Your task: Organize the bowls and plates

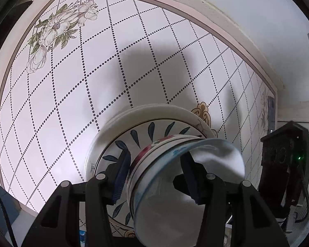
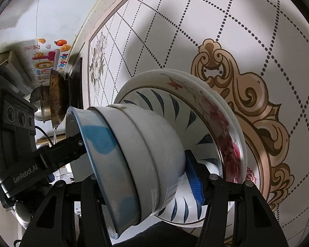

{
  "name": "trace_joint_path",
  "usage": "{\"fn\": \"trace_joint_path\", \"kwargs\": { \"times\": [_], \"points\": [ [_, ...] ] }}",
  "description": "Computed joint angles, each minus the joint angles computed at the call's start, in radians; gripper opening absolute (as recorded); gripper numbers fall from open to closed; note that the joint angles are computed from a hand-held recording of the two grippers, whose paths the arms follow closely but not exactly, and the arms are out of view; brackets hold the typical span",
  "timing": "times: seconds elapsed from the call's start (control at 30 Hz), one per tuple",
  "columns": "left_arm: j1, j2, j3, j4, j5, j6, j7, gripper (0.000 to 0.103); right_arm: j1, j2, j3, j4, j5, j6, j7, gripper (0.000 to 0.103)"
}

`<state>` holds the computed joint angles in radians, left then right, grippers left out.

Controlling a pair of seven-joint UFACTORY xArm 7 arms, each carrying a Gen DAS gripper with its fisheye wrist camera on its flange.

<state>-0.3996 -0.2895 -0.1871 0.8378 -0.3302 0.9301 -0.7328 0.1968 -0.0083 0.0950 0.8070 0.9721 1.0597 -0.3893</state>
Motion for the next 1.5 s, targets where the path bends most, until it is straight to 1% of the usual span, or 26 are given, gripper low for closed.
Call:
{"fn": "trace_joint_path", "kwargs": {
  "times": [0.07,0.17,0.3,0.43,0.5,0.57,0.63,0.67,0.7,0.73,0.8,0.83,0.87,0.9,0.93,1.0,1.07,1.17,1.3,1.4,1.5],
  "points": [
    [0.000,0.000,-0.009,0.010,0.025,0.011,-0.009,0.047,0.001,-0.009,0.001,-0.004,-0.013,-0.008,0.005,0.060],
    [0.004,-0.009,-0.034,0.037,0.111,0.050,-0.040,0.047,0.011,-0.047,0.006,-0.020,-0.050,-0.042,0.032,0.060],
    [0.000,-0.042,-0.055,0.053,0.191,0.085,-0.061,0.047,0.018,-0.119,-0.007,-0.048,-0.080,-0.072,0.045,0.060],
    [-0.005,-0.096,-0.076,0.059,0.260,0.122,-0.072,0.049,0.031,-0.231,-0.015,-0.084,-0.157,-0.126,0.101,0.060],
    [-0.008,-0.127,-0.085,0.056,0.280,0.135,-0.075,0.049,0.038,-0.298,-0.013,-0.105,-0.221,-0.157,0.151,0.062],
    [-0.012,-0.177,-0.087,0.041,0.290,0.146,-0.070,0.049,0.047,-0.363,-0.017,-0.127,-0.268,-0.177,0.197,0.069],
    [-0.010,-0.208,-0.096,0.037,0.304,0.158,-0.072,0.050,0.057,-0.443,-0.016,-0.157,-0.310,-0.196,0.255,0.085],
    [-0.010,-0.235,-0.097,0.031,0.310,0.167,-0.069,0.051,0.061,-0.480,-0.011,-0.168,-0.338,-0.201,0.290,0.089],
    [-0.009,-0.254,-0.104,0.031,0.314,0.175,-0.073,0.058,0.063,-0.515,-0.003,-0.178,-0.369,-0.206,0.327,0.092],
    [-0.009,-0.277,-0.108,0.029,0.319,0.184,-0.072,0.062,0.064,-0.557,0.006,-0.191,-0.402,-0.208,0.365,0.092],
    [-0.010,-0.320,-0.116,0.028,0.328,0.210,-0.066,0.062,0.072,-0.631,0.013,-0.211,-0.449,-0.196,0.428,0.095],
    [-0.011,-0.335,-0.121,0.029,0.326,0.218,-0.064,0.065,0.076,-0.679,0.021,-0.223,-0.474,-0.189,0.463,0.095],
    [-0.013,-0.356,-0.123,0.027,0.325,0.226,-0.059,0.070,0.081,-0.723,0.026,-0.235,-0.498,-0.179,0.492,0.095],
    [-0.016,-0.381,-0.130,0.027,0.329,0.239,-0.052,0.084,0.088,-0.757,0.036,-0.243,-0.518,-0.175,0.524,0.096],
    [-0.015,-0.400,-0.138,0.027,0.333,0.248,-0.050,0.090,0.094,-0.795,0.045,-0.252,-0.541,-0.169,0.553,0.098],
    [-0.010,-0.440,-0.162,0.037,0.351,0.281,-0.052,0.092,0.104,-0.871,0.062,-0.266,-0.588,-0.154,0.612,0.098],
    [-0.006,-0.469,-0.180,0.047,0.354,0.304,-0.057,0.095,0.116,-0.933,0.077,-0.270,-0.630,-0.129,0.666,0.099],
    [0.007,-0.528,-0.217,0.065,0.372,0.339,-0.079,0.096,0.141,-1.029,0.082,-0.262,-0.674,-0.078,0.715,0.100],
    [0.023,-0.591,-0.257,0.100,0.377,0.386,-0.107,0.096,0.155,-1.143,0.107,-0.237,-0.735,-0.011,0.757,0.101],
    [0.040,-0.640,-0.301,0.143,0.385,0.435,-0.131,0.102,0.159,-1.220,0.121,-0.214,-0.768,0.037,0.773,0.101],
    [0.062,-0.678,-0.340,0.190,0.386,0.483,-0.145,0.103,0.153,-1.307,0.134,-0.179,-0.799,0.108,0.781,0.102]
  ]
}}
